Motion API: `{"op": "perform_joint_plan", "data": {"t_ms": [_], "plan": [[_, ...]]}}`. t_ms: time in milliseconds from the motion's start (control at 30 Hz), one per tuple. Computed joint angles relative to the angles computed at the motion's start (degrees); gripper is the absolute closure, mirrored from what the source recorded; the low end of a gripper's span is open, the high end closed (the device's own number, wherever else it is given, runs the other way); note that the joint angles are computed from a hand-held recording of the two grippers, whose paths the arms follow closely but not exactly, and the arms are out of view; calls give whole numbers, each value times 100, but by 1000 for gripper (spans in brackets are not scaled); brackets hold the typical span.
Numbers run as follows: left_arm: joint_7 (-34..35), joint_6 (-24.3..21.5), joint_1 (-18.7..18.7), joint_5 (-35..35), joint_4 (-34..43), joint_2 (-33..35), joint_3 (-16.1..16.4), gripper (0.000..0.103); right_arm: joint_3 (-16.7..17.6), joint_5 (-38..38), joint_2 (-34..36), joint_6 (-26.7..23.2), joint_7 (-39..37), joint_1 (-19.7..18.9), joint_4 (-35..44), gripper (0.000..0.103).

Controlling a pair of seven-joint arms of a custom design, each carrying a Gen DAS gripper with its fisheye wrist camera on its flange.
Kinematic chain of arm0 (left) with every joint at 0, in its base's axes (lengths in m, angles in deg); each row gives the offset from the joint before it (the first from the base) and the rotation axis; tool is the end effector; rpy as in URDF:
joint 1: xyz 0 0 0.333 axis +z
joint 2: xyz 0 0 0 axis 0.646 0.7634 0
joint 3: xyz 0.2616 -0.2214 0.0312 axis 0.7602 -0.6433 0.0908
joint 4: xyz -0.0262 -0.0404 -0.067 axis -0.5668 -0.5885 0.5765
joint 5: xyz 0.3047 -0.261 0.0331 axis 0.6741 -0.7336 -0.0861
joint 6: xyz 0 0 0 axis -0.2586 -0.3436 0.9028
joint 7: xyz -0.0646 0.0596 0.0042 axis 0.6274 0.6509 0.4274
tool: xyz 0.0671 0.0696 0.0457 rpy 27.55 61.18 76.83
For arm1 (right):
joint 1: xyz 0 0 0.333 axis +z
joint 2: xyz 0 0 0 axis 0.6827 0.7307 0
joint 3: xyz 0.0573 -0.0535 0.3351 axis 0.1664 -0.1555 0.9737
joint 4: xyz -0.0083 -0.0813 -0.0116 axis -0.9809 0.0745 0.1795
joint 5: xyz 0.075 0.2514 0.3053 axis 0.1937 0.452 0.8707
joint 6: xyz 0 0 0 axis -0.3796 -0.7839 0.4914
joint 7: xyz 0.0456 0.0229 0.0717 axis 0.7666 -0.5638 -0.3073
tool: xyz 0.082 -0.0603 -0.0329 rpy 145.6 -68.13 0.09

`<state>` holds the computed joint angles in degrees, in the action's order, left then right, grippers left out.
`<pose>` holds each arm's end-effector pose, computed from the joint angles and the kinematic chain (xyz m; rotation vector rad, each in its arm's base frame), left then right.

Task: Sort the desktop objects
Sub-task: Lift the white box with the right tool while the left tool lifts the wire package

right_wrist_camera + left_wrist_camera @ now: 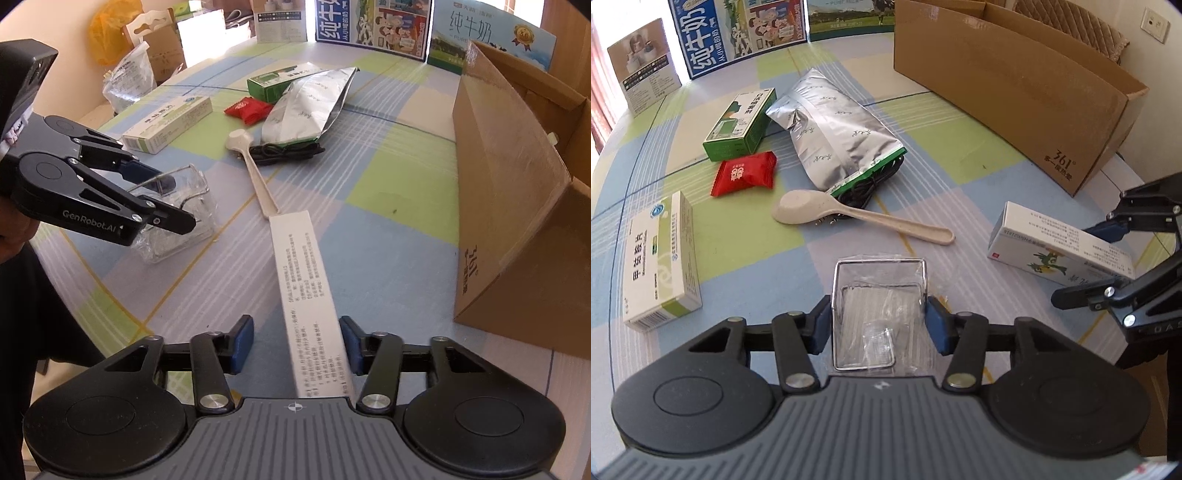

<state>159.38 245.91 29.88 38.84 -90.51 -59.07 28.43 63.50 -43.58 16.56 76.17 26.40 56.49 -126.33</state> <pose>0.6828 -0.2092 0.3844 -1.6757 2.1544 -0.6480 0.6902 0.2874 0.4079 -2.4400 0.8462 -0.1581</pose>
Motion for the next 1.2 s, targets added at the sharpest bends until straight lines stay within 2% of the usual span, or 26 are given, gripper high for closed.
{"op": "perform_joint_plan", "data": {"t_ms": [33,433,700,867,967,1000,1067,1200], "plan": [[-27,-6,-14,5,-4,-8,15,56,-16,-17,2,-13,35,10,7,80],[-277,6,-122,188,-160,-222,69,56,72,194,-286,384,-58,-59,-276,80],[-388,35,-159,249,-279,-352,42,56,-22,8,-286,439,14,47,-348,80],[-386,12,-126,174,-388,-426,-30,56,6,-118,-154,449,0,78,-261,71],[-412,-3,-132,155,-406,-429,-31,56,-29,-249,-27,456,79,152,-150,70],[-420,-16,-135,155,-402,-422,-30,56,-58,-321,15,441,137,186,-112,70],[-425,-38,-133,146,-386,-398,-33,56,-41,-332,59,397,217,169,-61,80],[-391,-67,-97,82,-373,-379,-70,56,55,-201,-39,447,193,72,-99,80]]}}
